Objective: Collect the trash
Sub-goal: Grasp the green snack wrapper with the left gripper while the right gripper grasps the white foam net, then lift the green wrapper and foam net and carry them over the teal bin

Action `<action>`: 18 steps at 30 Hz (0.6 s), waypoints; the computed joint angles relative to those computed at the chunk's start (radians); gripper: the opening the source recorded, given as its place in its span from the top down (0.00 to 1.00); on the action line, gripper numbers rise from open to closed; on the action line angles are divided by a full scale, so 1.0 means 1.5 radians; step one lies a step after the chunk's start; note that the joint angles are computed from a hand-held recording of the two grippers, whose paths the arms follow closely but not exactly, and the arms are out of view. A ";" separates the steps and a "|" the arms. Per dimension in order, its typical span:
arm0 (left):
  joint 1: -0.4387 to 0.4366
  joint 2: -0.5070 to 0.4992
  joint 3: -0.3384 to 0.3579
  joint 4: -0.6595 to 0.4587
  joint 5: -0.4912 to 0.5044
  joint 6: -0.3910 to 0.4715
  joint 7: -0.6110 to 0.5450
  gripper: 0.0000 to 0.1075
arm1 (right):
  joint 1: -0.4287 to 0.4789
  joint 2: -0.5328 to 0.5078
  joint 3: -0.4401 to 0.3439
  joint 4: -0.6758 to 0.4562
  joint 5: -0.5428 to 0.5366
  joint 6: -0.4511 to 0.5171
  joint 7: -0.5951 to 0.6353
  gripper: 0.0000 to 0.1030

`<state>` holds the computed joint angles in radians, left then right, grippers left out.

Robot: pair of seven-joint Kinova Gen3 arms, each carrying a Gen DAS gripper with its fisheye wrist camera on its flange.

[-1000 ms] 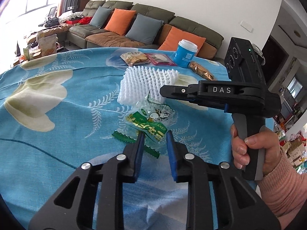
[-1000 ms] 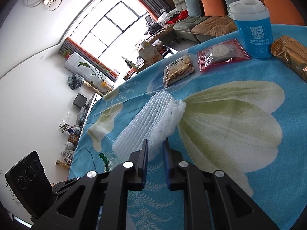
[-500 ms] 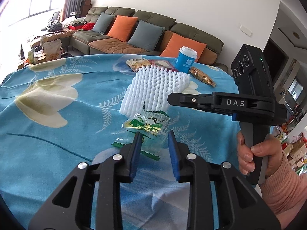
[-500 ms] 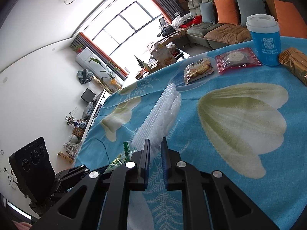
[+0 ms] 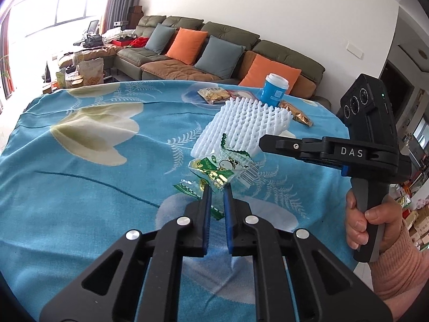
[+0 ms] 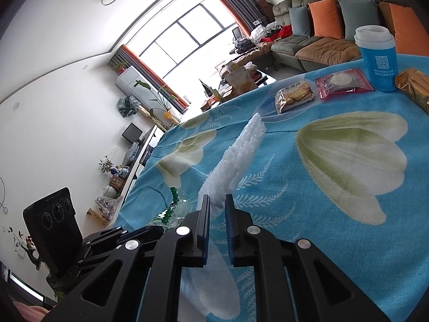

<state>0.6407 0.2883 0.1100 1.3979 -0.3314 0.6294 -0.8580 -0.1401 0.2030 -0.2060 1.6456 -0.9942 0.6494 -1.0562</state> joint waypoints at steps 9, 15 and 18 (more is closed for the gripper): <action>0.027 -0.064 -0.007 0.061 -0.103 0.020 0.108 0.91 | -0.010 -0.020 -0.005 0.009 -0.034 -0.012 0.042 0.90; 0.012 -0.107 0.021 0.106 -0.158 0.042 0.176 0.91 | -0.022 -0.019 -0.007 0.009 -0.055 -0.010 0.067 0.90; -0.002 -0.127 0.037 0.127 -0.176 0.049 0.205 0.91 | -0.026 -0.018 -0.009 0.011 -0.067 -0.008 0.081 0.90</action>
